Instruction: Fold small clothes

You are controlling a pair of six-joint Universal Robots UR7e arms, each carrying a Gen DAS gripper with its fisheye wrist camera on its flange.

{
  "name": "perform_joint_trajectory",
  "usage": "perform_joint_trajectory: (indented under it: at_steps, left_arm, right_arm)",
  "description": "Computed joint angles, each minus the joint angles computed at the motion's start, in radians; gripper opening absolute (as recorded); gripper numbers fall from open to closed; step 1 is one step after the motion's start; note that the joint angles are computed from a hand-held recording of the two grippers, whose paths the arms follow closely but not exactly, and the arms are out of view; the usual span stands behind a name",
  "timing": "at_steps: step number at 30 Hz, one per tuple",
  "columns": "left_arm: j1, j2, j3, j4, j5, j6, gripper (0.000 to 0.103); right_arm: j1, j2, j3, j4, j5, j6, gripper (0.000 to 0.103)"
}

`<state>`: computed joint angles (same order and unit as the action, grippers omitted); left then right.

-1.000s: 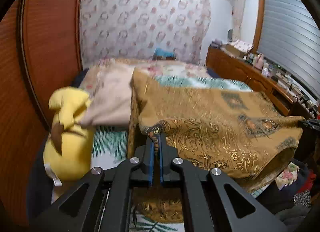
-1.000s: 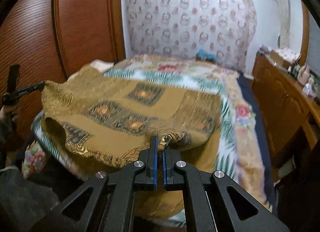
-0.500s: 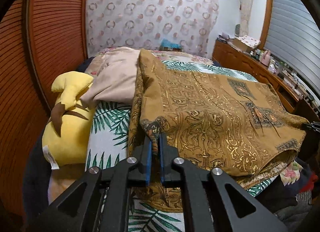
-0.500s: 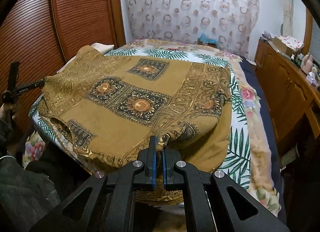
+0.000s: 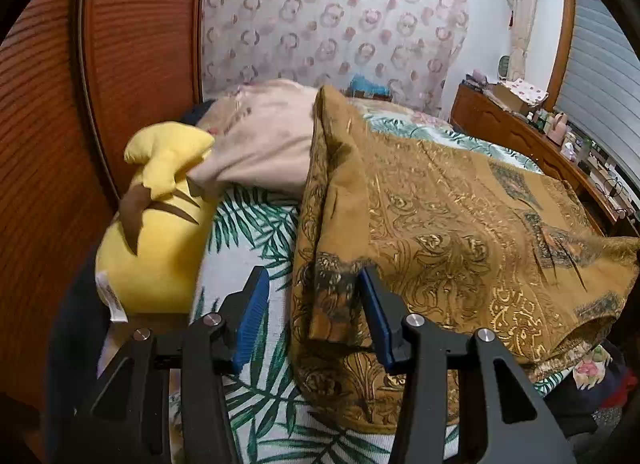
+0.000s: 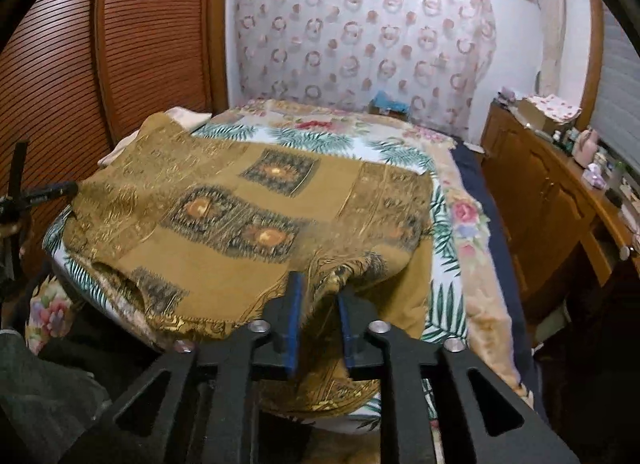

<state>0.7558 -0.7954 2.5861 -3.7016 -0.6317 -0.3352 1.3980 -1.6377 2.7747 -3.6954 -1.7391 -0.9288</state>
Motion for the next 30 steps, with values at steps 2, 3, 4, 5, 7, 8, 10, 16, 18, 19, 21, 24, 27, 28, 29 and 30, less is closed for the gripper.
perform_joint_trajectory:
  at_steps: [2, 3, 4, 5, 7, 8, 10, 16, 18, 19, 21, 24, 27, 28, 29, 30]
  left_arm:
    - [0.016, 0.006, -0.010, 0.000, -0.017, 0.005, 0.048]
    - [0.020, 0.008, -0.013, 0.003, -0.021, 0.005, 0.048]
    - [0.025, 0.009, -0.015, 0.008, -0.022, 0.004, 0.048]
    - [0.030, 0.010, -0.018, 0.014, -0.023, 0.004, 0.048]
    - [0.043, 0.007, -0.021, 0.032, -0.037, -0.008, 0.048]
    - [0.047, 0.005, -0.022, 0.034, -0.043, -0.009, 0.048]
    - [0.054, 0.008, -0.020, 0.022, -0.059, -0.008, 0.048]
    - [0.063, 0.028, -0.015, -0.030, -0.089, 0.016, 0.048]
    - [0.061, 0.031, -0.015, -0.029, -0.094, 0.023, 0.043]
    - [0.061, 0.032, -0.015, -0.031, -0.099, 0.026, 0.038]
    - [0.060, 0.035, -0.016, -0.032, -0.104, 0.030, 0.029]
    - [0.048, 0.042, -0.020, -0.029, -0.102, 0.027, 0.011]
    - [0.012, 0.050, -0.020, -0.038, -0.081, 0.030, 0.007]
    - [-0.005, 0.047, -0.019, -0.046, -0.082, 0.032, 0.007]
    - [-0.026, 0.041, -0.018, -0.057, -0.083, 0.038, 0.007]
    - [-0.037, 0.036, -0.019, -0.066, -0.085, 0.047, 0.007]
  right_arm:
    - [0.010, 0.003, 0.010, -0.032, -0.002, 0.003, 0.048]
    - [0.015, 0.005, 0.012, -0.039, -0.005, 0.005, 0.051]
    - [0.020, 0.005, 0.015, -0.041, -0.008, 0.007, 0.051]
    - [0.024, 0.009, 0.018, -0.050, -0.009, 0.010, 0.051]
    - [0.025, 0.018, 0.024, -0.064, -0.001, 0.017, 0.052]
    - [0.015, 0.021, 0.021, -0.061, 0.008, 0.016, 0.053]
    - [0.003, 0.042, 0.019, -0.063, 0.015, 0.022, 0.054]
    - [-0.034, 0.200, -0.009, -0.154, 0.029, 0.059, 0.054]
    - [-0.048, 0.250, -0.022, -0.185, 0.027, 0.052, 0.054]
    - [-0.049, 0.269, -0.033, -0.190, 0.016, 0.052, 0.054]
    - [-0.065, 0.301, -0.048, -0.208, -0.005, 0.047, 0.055]
    - [-0.096, 0.316, -0.057, -0.216, -0.011, 0.046, 0.055]
    - [-0.124, 0.297, -0.060, -0.189, -0.009, 0.052, 0.056]
    - [-0.133, 0.291, -0.061, -0.178, -0.007, 0.053, 0.056]
    - [-0.142, 0.281, -0.060, -0.163, 0.003, 0.053, 0.056]
    - [-0.146, 0.287, -0.062, -0.167, 0.011, 0.053, 0.056]
